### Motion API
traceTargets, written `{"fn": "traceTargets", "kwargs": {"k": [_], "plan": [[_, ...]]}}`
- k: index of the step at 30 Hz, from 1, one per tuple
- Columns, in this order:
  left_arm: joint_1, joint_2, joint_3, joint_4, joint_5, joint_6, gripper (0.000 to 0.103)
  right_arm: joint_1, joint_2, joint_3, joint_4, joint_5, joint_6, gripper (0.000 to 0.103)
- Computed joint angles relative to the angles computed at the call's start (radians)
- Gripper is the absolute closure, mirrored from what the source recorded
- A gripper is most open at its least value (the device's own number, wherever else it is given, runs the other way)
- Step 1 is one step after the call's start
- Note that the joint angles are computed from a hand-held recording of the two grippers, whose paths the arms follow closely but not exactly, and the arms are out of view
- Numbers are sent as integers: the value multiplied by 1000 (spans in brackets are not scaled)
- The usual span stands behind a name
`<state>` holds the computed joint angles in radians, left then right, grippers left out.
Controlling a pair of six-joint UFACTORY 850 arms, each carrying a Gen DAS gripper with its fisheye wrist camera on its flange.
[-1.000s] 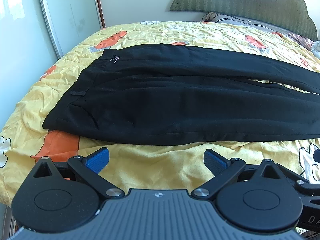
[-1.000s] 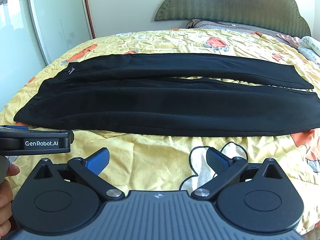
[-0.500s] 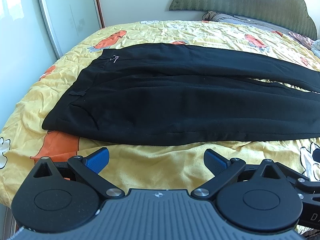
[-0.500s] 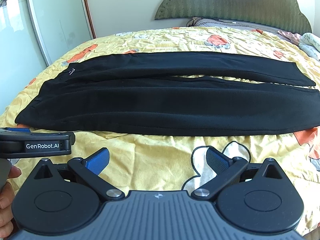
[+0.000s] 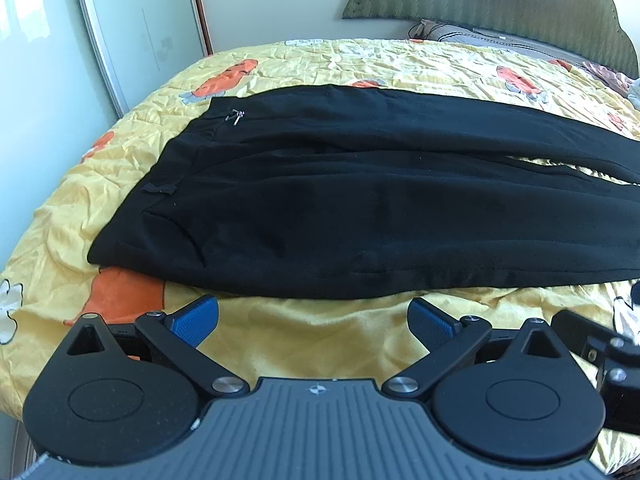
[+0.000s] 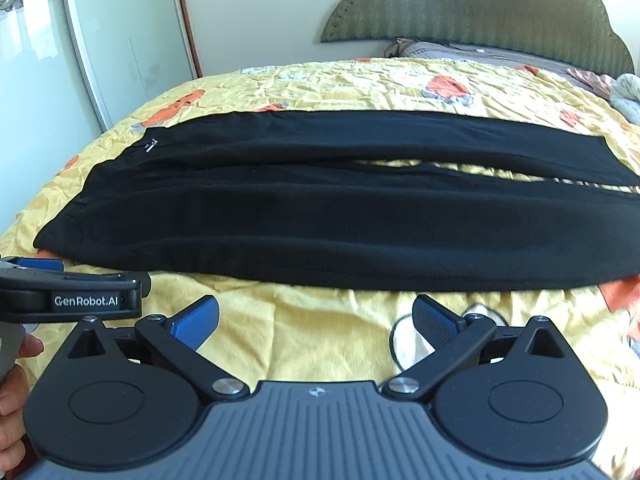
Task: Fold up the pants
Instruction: 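Move the right tool to the trouser waistband and grasp its edge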
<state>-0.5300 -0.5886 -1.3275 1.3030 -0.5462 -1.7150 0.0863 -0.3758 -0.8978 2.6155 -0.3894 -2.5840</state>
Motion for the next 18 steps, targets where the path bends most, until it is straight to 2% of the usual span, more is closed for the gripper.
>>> {"fn": "traceTargets", "kwargs": {"k": [3,9,12,14,16,18], "plan": [[9,11,6,46,0,-33,1,-13,-21,-38,-74,-46,-3,0],[57,21,-19,85,17,-62,1,-40,-111,-240,-406,-101,221,0],[84,4,-57,75,8,-55,1,-17,-172,-378,-490,-48,231,0],[103,-10,-87,53,9,-37,1,-3,-246,-513,-694,4,371,0],[122,-21,-110,47,21,-31,1,2,-337,-650,-903,-25,537,0],[131,-37,-137,39,0,-20,1,-1,-438,-812,-1112,-91,736,0]]}}
